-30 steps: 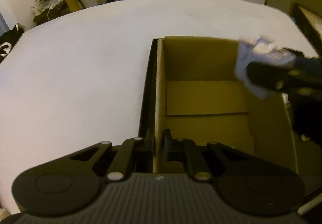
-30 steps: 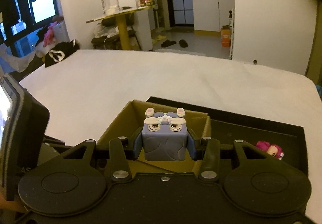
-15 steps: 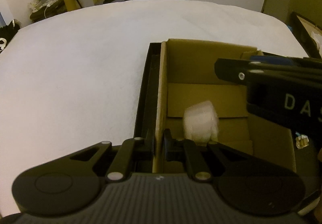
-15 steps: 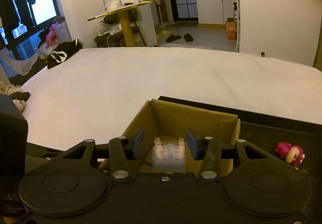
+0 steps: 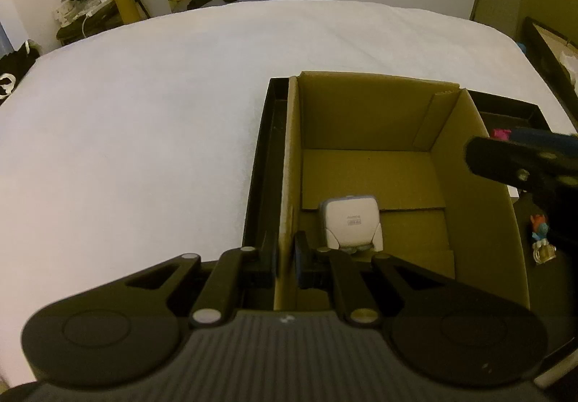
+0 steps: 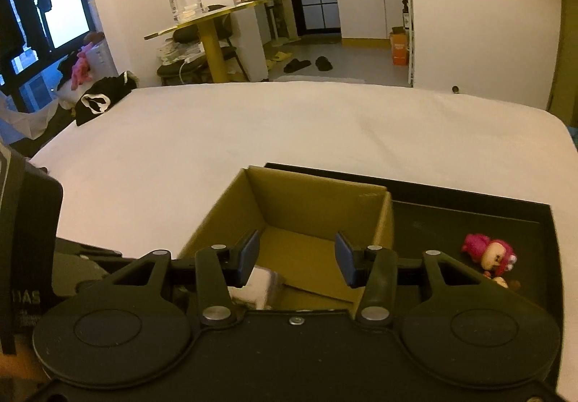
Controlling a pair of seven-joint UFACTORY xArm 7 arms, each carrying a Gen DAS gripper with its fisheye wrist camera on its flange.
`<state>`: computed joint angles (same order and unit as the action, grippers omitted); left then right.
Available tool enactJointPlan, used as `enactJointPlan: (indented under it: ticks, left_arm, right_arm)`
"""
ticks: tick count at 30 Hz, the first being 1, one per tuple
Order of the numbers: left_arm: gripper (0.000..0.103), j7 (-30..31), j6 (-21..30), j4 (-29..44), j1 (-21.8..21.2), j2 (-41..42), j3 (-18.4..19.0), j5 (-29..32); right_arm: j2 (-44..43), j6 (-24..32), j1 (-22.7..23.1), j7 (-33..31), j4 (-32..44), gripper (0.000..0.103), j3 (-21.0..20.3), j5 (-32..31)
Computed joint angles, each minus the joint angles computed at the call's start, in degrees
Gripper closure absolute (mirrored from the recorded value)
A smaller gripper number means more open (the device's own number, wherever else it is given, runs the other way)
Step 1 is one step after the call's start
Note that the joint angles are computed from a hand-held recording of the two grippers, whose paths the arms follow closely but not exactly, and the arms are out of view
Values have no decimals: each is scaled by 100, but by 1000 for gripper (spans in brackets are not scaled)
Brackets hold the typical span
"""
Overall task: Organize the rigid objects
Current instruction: 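Lift the lavender cube into the cardboard box and open the right gripper, then move the right gripper to the blue figure on the mug and grasp it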
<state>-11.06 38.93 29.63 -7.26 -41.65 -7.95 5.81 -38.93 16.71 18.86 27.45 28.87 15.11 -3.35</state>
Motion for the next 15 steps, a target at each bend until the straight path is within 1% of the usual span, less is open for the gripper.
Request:
enactJointPlan:
  ticks: [5,10,13,14,15]
  left_arm:
    - [94,-48,70,31,18,-10,-71,68]
    - [93,-160,157,70,71,-23,-241,284]
    - [90,-261,240,101,112,-18,-348,449]
    - [89,-287,272,114,113,-12,-376,495]
    - [87,-326,304,127,119,-8,-412,546]
  right_arm:
    - [-321,97,-68,111,-234,54,-19,11]
    - [-669,233,-112,220,-546,54,-124,84]
    - [-890,308,-151,297,-736,53,-155,119]
    - [-985,364,-226,389,-804,50,-112,118]
    - [-1076,431,-310,494,-867,50,-54,103]
